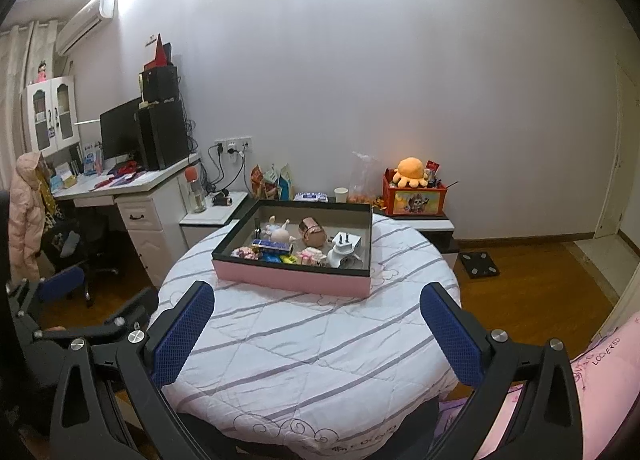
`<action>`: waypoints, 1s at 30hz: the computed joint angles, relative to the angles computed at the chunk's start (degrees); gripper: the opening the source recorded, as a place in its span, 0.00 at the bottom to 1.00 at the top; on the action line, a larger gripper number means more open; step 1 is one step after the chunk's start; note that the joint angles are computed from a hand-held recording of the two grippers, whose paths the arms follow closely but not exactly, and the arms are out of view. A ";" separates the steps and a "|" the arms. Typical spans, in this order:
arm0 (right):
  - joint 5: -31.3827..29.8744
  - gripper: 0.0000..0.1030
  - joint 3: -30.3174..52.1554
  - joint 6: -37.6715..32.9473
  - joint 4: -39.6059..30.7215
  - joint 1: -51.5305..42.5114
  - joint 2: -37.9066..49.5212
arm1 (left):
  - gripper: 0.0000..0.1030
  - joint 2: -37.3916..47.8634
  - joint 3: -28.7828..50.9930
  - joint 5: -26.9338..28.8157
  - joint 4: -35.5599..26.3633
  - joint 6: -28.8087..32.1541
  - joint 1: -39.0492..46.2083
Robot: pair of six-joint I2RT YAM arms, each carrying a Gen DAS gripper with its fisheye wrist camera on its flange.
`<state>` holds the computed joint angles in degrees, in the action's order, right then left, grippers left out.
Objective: Organize rigid objects
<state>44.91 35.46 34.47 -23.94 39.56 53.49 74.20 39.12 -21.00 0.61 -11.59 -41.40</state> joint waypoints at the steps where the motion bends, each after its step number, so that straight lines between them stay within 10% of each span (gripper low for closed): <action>1: -0.53 1.00 -0.35 -0.05 0.61 -0.37 0.17 | 1.00 -0.10 -0.03 -0.29 0.00 0.03 -0.08; 30: -4.42 1.00 -4.06 -1.46 4.34 -4.73 -0.74 | 1.00 3.16 2.18 -1.40 -0.06 0.48 -0.68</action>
